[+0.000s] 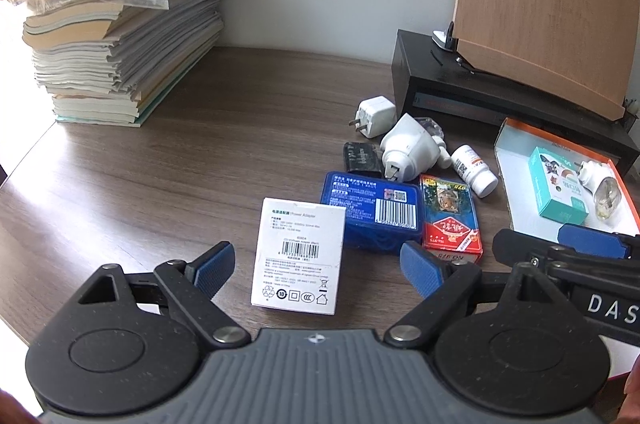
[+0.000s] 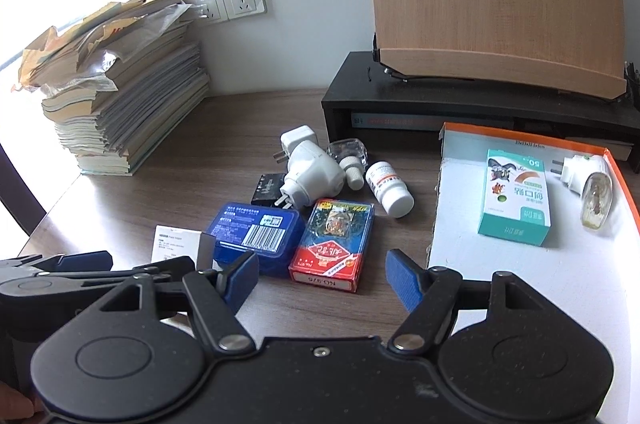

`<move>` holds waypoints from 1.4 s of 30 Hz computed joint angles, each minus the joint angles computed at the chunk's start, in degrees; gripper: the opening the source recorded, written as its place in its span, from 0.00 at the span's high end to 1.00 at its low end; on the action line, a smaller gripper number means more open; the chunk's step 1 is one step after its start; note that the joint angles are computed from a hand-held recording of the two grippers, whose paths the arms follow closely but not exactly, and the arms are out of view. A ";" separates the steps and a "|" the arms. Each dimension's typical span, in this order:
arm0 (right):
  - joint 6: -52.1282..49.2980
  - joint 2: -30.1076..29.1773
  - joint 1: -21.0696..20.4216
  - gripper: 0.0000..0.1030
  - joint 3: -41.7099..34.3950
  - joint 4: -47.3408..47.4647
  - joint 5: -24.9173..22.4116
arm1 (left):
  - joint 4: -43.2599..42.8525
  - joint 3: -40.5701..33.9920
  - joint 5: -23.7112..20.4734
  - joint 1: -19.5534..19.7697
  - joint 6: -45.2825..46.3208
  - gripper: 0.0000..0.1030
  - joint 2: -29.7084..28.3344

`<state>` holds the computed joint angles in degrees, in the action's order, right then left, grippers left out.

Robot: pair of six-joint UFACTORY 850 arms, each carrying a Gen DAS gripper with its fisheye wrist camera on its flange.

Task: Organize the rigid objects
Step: 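Grasp the white power-adapter box with the left gripper while the right grasps the red card box, then lift and carry both held boxes toward the orange-rimmed box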

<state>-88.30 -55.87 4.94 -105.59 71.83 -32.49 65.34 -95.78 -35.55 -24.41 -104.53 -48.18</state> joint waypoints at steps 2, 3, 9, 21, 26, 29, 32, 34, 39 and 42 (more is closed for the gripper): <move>0.96 -0.26 0.19 0.19 -0.10 -0.90 0.51 | 1.08 0.82 0.84 0.21 -0.89 0.08 0.10; 1.26 -0.34 0.26 0.19 -0.04 -1.07 0.92 | 1.51 1.13 1.08 0.30 -1.30 0.07 0.09; 5.07 -1.51 0.49 0.19 -1.05 -3.24 2.69 | 1.12 0.88 1.87 1.50 -1.00 0.06 -1.66; 13.86 -6.12 1.90 0.19 -6.87 -11.05 5.18 | 2.16 -1.63 5.74 3.45 2.63 0.42 -5.32; 22.35 -10.68 3.16 0.19 -13.83 -17.95 5.51 | 5.09 0.25 7.43 4.04 -0.64 0.42 -3.99; 30.44 -14.51 3.80 0.19 -20.11 -23.56 5.05 | 5.84 1.42 8.65 4.56 -1.56 0.42 -3.03; 35.81 -18.70 4.23 0.14 -27.10 -27.62 2.62 | 8.42 2.76 9.46 5.01 -4.20 0.42 -2.03; 37.63 -20.95 4.52 0.13 -31.12 -28.79 0.45 | 9.21 3.35 9.48 5.20 -5.20 0.42 -1.56; 42.91 -21.50 6.53 0.12 -31.45 -35.96 3.54 | 9.47 3.58 9.47 5.51 -5.90 0.42 -1.28; 44.90 -20.51 7.45 0.19 -29.29 -39.51 7.26 | 9.23 3.50 9.54 5.63 -5.63 0.42 -1.28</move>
<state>-43.41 -76.39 12.39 -134.88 32.33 -25.23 74.57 -92.28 -26.02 -18.78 -110.16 -49.46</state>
